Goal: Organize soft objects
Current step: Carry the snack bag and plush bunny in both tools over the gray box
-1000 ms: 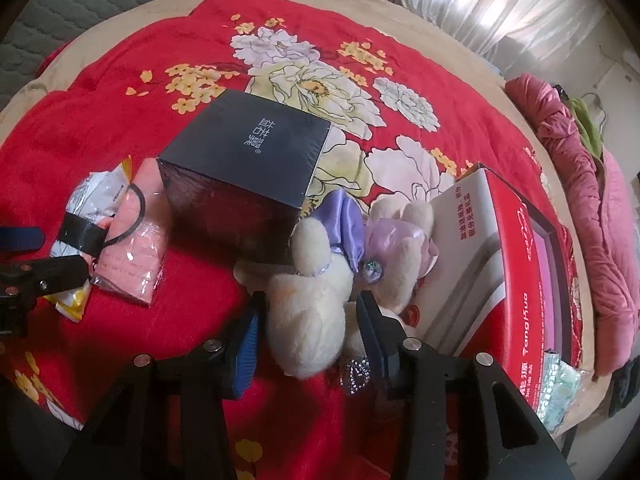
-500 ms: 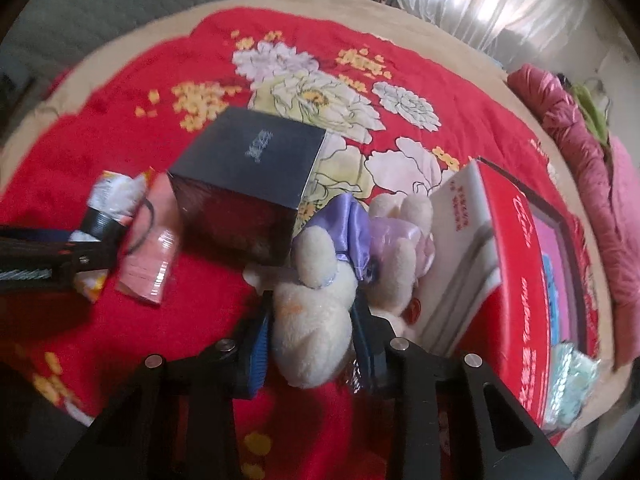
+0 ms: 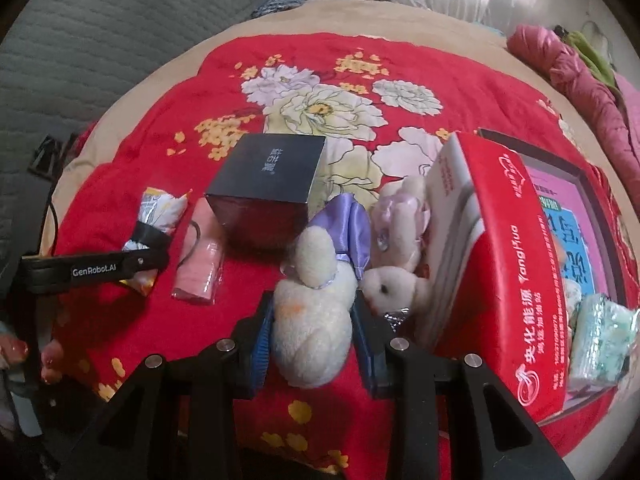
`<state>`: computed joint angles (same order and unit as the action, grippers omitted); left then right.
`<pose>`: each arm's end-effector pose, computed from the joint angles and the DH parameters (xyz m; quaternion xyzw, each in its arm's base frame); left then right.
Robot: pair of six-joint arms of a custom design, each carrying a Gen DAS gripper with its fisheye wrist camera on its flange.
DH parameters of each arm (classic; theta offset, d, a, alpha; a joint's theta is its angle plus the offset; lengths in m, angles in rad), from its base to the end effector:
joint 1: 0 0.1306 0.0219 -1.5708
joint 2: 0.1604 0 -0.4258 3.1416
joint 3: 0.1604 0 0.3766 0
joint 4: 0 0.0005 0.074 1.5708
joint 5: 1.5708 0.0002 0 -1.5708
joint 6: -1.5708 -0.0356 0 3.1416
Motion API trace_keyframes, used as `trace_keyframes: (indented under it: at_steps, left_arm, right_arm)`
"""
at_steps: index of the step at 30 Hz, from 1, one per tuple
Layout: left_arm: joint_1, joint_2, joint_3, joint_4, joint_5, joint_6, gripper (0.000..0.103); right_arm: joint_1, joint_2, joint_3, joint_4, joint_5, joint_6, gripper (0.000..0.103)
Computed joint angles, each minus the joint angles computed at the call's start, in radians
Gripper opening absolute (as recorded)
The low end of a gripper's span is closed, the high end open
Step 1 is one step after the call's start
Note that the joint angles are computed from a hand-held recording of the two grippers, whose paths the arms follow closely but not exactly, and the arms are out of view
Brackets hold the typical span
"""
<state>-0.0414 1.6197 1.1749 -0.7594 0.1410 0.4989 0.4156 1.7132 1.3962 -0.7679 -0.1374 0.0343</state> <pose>0.4887 -0.0258 0.2830 -0.2099 0.9582 -0.1153 0.1567 0.5083 0.2291 0.3229 -0.2321 0.9403 0.1109 0.2230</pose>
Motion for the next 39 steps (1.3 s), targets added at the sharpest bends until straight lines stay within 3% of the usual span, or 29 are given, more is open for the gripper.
trace_keyframes:
  at_steps: [24, 39]
  left_arm:
    - [-0.149, -0.162, 0.061, -0.092, -0.135, -0.046, 0.036]
    - [-0.25, -0.181, 0.169, -0.15, -0.215, -0.058, 0.036]
  right_arm:
    - [-0.045, -0.141, -0.039, 0.051, -0.046, -0.036, 0.037]
    - [-0.125, -0.233, -0.067, 0.097, -0.078, -0.075, 0.037]
